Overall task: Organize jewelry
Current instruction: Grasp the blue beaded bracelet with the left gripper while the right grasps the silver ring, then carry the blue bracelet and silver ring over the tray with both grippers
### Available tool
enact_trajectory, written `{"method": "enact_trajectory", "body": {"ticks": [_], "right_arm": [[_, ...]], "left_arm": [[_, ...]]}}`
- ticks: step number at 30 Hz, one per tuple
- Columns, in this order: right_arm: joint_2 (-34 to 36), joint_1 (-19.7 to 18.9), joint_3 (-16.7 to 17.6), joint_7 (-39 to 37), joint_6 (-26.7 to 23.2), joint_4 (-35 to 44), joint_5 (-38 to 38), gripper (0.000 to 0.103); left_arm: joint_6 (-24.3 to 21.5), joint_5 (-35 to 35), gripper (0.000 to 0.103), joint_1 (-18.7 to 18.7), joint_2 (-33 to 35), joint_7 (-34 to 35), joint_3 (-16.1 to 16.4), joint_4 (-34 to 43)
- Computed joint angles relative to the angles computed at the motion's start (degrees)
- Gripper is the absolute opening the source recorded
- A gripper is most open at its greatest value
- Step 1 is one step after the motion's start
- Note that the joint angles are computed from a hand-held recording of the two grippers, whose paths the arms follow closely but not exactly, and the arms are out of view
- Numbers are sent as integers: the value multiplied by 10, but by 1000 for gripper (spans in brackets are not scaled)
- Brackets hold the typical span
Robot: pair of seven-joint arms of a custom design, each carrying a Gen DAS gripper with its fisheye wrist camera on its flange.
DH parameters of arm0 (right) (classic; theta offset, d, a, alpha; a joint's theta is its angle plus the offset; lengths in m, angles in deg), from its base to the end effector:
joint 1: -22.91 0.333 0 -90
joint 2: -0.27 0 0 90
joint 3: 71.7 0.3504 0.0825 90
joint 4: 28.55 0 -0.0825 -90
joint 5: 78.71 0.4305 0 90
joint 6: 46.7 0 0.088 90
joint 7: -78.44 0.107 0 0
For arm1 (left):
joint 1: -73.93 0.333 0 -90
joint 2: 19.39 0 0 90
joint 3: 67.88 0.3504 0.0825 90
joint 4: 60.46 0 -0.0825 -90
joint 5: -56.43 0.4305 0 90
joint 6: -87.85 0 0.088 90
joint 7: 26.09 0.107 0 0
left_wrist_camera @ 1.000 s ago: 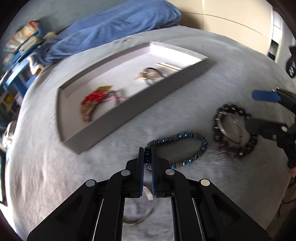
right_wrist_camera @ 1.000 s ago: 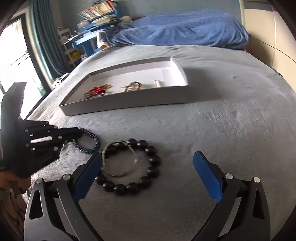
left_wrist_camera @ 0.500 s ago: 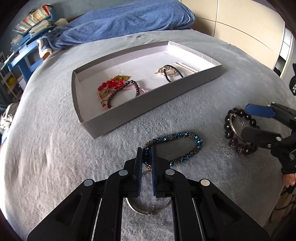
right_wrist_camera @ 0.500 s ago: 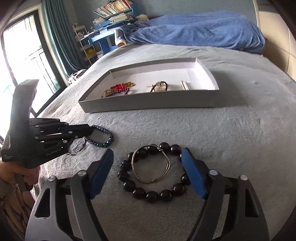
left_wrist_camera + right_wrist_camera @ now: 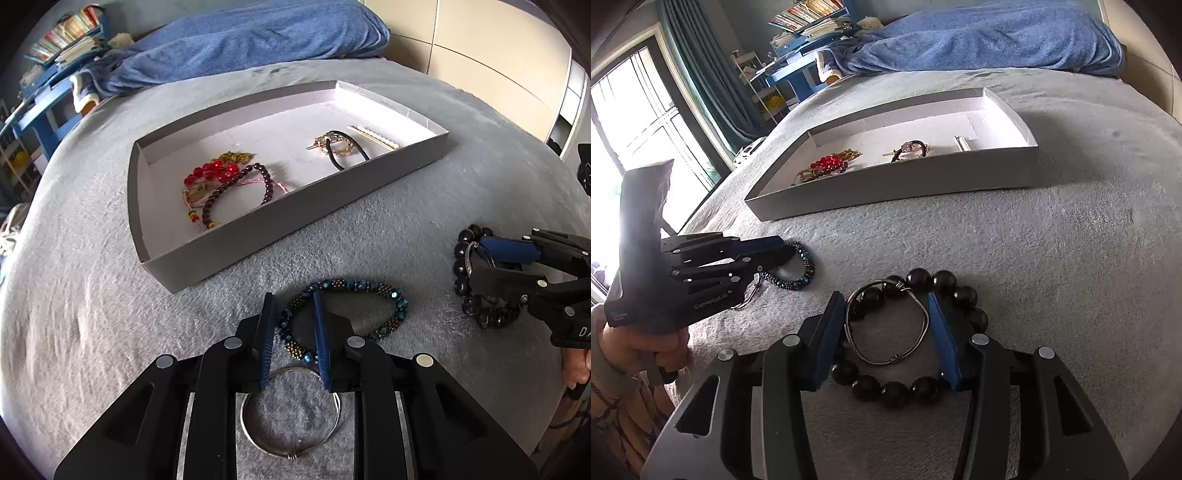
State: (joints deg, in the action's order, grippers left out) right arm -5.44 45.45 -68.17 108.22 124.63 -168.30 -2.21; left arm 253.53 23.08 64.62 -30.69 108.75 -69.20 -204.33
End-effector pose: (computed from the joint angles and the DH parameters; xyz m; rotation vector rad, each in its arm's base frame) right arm 0.4893 0.1628 0.3794 -1.8670 1.4727 -0.2347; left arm 0.5079 -0.0626 0.4137 -1.4386 2.2800 -0.7264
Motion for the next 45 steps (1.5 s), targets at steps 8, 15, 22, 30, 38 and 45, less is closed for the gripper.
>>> {"method": "enact_trajectory", "body": {"ticks": [8, 15, 22, 30, 38, 45], "right_arm": [[-13, 10, -1, -40, 19, 2, 36, 46], [-13, 8, 1, -55, 36, 11, 58, 46], [0, 6, 4, -20, 49, 28, 15, 46], [21, 0, 6, 107, 62, 43, -140, 47], [47, -18, 5, 214, 49, 80, -296, 46], [69, -44, 16, 221, 34, 116, -322, 46]], "left_arm": [[-11, -103, 9, -31, -30, 90, 30, -1], [-22, -165, 9, -39, -49, 137, 41, 7], [-34, -192, 9, -35, -51, 150, 33, 26], [-31, -194, 9, -26, -39, 148, 24, 53], [-53, -236, 9, -14, -19, 164, 29, 113], [-114, -225, 9, 23, 2, 132, 16, 147]]}}
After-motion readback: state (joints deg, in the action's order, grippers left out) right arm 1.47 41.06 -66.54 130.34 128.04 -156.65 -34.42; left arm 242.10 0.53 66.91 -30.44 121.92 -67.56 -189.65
